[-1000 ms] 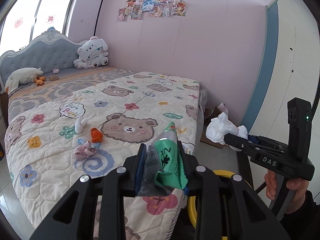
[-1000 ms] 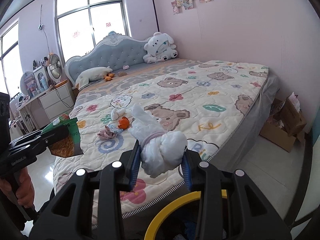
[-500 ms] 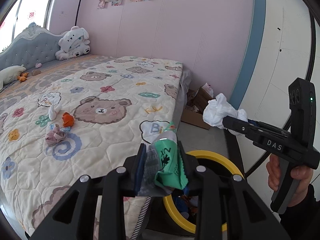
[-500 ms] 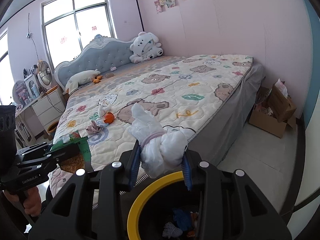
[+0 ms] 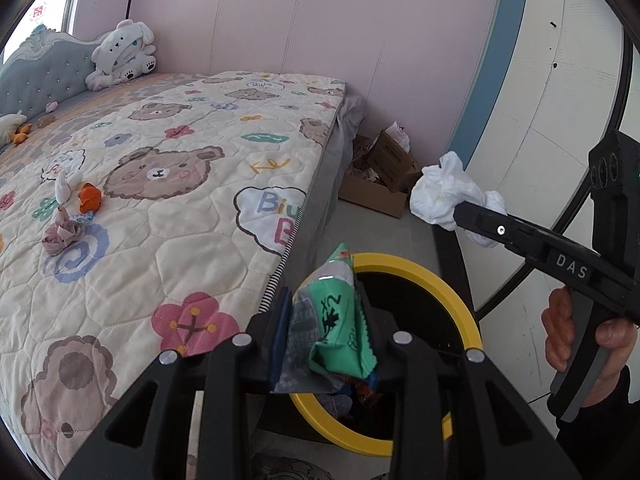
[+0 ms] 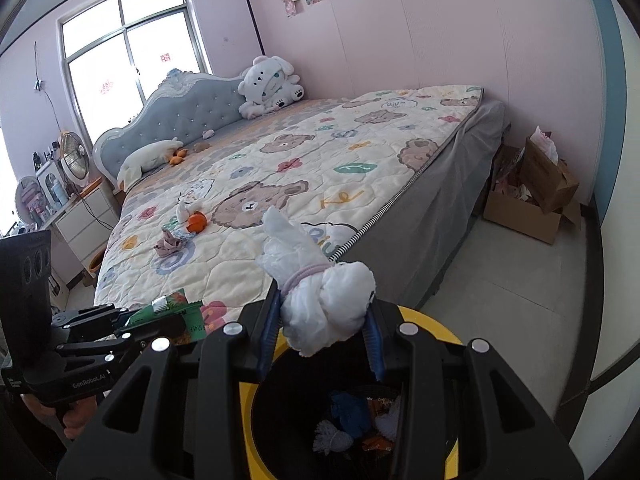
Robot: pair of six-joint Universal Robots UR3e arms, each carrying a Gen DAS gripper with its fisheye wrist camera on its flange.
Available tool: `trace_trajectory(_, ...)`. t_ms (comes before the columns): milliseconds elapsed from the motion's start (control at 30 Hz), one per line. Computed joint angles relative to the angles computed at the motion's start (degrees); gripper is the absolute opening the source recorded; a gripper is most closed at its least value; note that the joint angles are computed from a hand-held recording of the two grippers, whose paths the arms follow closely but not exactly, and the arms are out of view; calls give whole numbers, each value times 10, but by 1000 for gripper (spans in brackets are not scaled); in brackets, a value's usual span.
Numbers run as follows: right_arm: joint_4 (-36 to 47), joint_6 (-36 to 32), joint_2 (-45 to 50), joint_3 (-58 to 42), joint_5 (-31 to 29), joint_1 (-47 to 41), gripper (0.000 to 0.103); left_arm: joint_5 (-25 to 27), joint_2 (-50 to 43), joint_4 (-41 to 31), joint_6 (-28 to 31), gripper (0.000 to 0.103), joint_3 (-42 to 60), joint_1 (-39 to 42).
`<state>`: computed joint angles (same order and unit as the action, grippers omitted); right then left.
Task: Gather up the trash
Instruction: 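Carry the green wrapper and white cloth in both tools over the yellow bin, then open both tools above the bin to drop the wrapper and cloth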
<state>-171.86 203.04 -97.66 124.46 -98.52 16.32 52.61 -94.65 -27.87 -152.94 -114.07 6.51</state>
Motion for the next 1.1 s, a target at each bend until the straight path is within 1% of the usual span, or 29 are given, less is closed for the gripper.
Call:
trace_trajectory(300, -7, 9, -42, 76, 52, -52, 35, 13, -37, -31, -10, 30, 4, -33)
trace_trajectory(400, -16, 9, -50, 98, 73, -69, 36, 17, -49, -51, -13, 30, 6, -39)
trace_trajectory(500, -22, 5, -51, 107, 78, -75, 36, 28, -49, -40, -15, 30, -4, -49)
trace_trajectory(600, -23, 6, -52, 110, 80, -77, 37, 25, -42, -31, -15, 31, -13, -48)
trace_trajectory(733, -20, 5, -56, 113, 91, -85, 38, 15, -32, -23, -13, 36, -21, -41)
trace_trajectory(800, -18, 5, -51, 106, 91, -86, 42, 5, -28, -30, -12, 41, -21, -34)
trace_trajectory(867, -15, 7, -56, 107, 91, -88, 49, 0, -20, -32, -9, 47, -26, -28)
trace_trajectory(900, -13, 8, -58, 107, 89, -88, 49, -1, -16, -30, -6, 49, -30, -26)
trace_trajectory(967, -9, 11, -63, 106, 88, -90, 53, -6, -5, -30, 0, 60, -37, -18)
trace_trajectory(1033, -5, 14, -68, 105, 79, -90, 54, -10, 6, -16, -1, 69, -48, -7)
trace_trajectory(1100, -3, 15, -70, 101, 72, -89, 55, -17, 13, -10, 0, 73, -52, 8)
